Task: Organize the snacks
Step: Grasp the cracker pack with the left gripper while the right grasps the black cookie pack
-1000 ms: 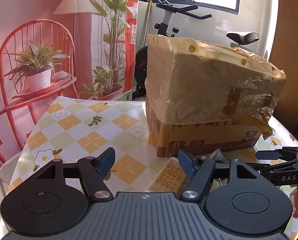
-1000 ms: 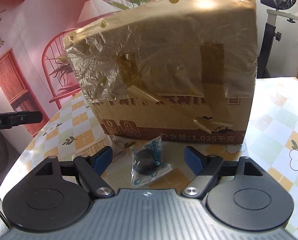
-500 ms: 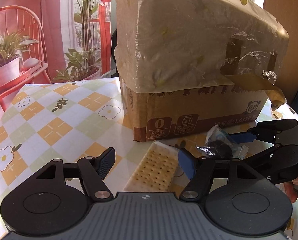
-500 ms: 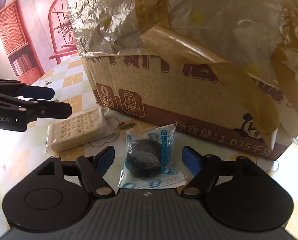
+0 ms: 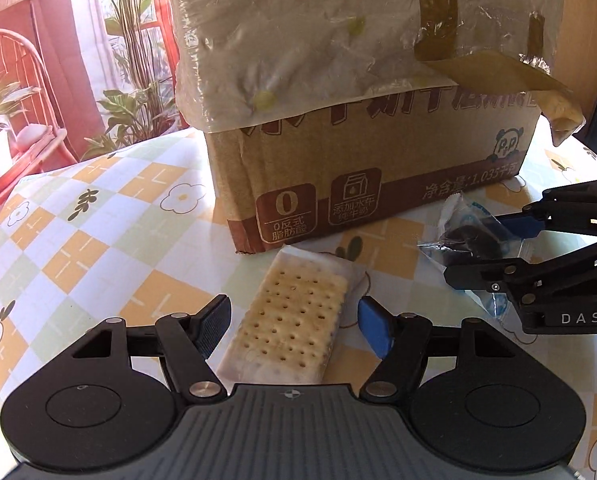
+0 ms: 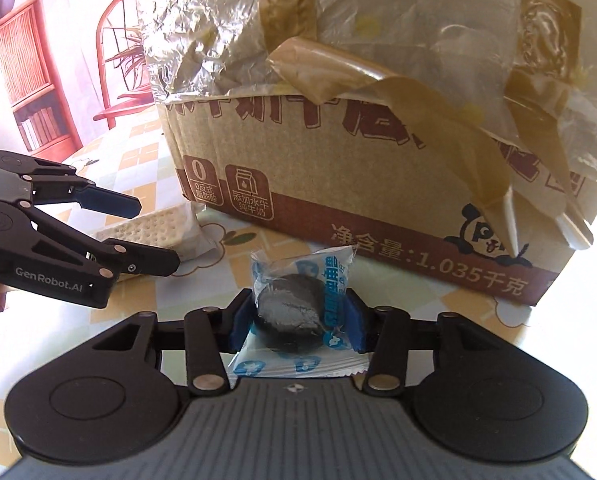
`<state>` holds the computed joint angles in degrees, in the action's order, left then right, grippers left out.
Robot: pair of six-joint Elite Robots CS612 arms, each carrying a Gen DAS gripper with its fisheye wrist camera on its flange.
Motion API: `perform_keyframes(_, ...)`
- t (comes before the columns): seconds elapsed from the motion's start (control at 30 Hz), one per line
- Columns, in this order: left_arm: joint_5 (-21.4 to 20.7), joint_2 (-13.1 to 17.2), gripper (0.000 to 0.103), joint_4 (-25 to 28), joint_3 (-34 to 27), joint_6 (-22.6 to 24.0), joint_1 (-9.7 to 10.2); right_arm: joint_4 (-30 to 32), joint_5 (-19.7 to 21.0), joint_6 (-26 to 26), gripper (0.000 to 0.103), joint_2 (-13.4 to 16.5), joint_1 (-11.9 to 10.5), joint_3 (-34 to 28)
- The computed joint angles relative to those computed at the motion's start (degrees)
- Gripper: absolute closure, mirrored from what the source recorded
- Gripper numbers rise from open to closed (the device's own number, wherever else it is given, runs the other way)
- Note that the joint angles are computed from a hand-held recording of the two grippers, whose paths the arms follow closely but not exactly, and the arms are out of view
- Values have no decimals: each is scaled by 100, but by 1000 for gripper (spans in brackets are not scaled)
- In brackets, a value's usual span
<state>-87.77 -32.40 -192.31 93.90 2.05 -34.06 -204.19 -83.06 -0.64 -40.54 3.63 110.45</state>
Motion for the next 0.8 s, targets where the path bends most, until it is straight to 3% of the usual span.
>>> perform_keyframes(0.1,52,18,33,-104,33,-60,-36,-113,-35,93,54,-1,-8,66)
perform_keyframes(0.17,-23,18,52,-170,60,-38,-45,-176,-66,126,54,-8,-12,111)
perform_keyframes(0.2,-24,7,54,-171,79,-22,-55,-206,-74,152,54,-9,-15,133)
perform_keyframes(0.3,101,-19,54,-301,195,77,-124,-274,-88,252,55,-22,-21,193)
perform_keyframes(0.57,189,-216,54,-979,609,-406,-177,-752,76,357,56,-90,-44,433)
perform_keyframes(0.8,685,-464,54,-1710,938,-706,-292,-1487,261,191,56,-216,-19,599)
